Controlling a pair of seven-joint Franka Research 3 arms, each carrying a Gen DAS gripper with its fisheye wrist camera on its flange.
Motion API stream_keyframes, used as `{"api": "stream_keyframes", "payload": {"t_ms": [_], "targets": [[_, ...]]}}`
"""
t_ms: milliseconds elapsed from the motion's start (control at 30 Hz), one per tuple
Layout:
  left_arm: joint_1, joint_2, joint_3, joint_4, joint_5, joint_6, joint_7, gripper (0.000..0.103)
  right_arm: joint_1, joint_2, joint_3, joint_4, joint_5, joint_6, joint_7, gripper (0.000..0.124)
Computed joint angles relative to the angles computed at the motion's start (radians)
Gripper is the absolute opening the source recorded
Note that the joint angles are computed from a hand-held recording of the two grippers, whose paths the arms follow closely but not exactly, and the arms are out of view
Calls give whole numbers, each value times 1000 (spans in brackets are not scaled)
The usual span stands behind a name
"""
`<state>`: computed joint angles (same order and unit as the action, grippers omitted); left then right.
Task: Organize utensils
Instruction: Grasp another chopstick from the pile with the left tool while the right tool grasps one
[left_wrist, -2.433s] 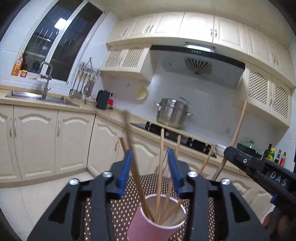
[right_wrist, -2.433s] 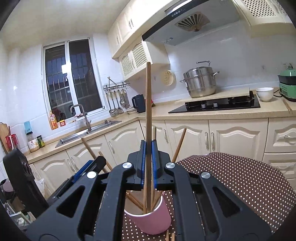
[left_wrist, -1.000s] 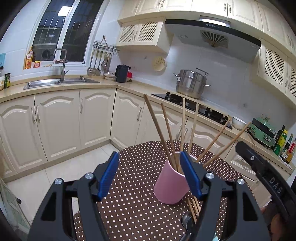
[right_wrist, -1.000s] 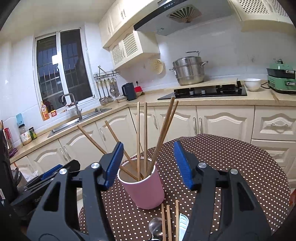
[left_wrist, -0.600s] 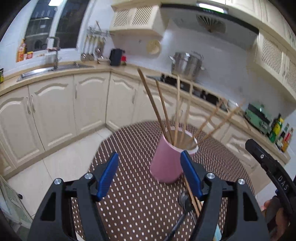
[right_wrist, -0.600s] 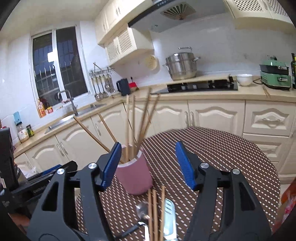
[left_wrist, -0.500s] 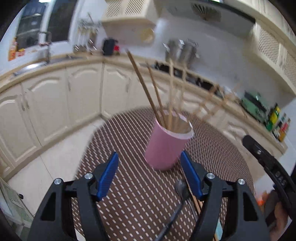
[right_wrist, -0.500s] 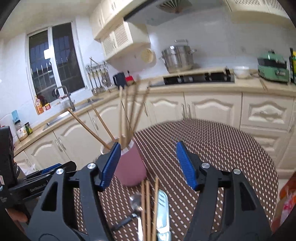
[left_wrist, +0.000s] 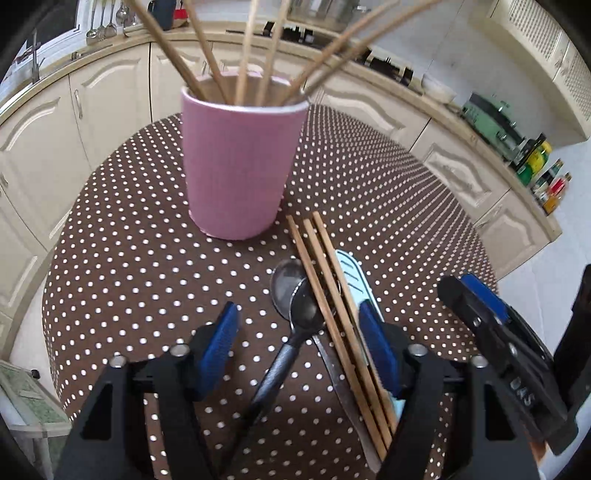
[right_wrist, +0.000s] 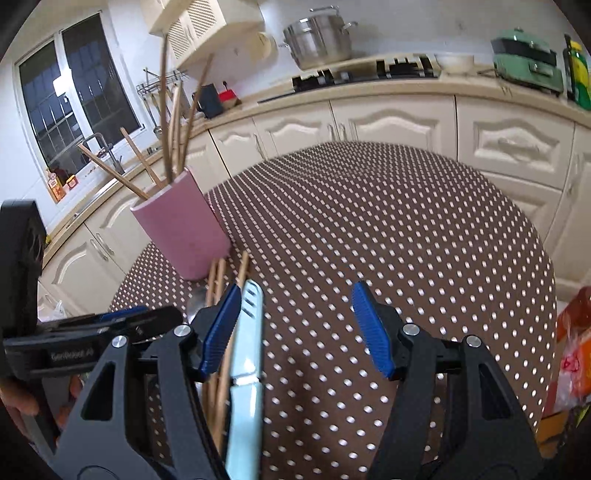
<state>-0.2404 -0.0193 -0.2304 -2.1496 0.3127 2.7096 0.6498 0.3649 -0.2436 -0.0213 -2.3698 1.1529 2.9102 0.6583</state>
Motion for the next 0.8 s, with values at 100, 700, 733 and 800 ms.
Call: {"api": "stream_keyframes", "payload": {"t_ms": [100, 700, 733, 800], "targets": [[-7, 53, -3, 58, -38, -62, 29, 50, -10, 2, -8, -5, -5, -21, 8, 63], [-24, 164, 10, 181, -23, -113, -40, 6, -61, 0, -12, -9, -17, -113, 8, 64], [-22, 159, 12, 172, -23, -97, -47, 5, -63, 1, -10, -5, -29, -118, 14, 64], [-16, 141, 12, 143, -33, -62, -49, 5, -67, 11, -4, 10, -61, -126, 35, 64]]}}
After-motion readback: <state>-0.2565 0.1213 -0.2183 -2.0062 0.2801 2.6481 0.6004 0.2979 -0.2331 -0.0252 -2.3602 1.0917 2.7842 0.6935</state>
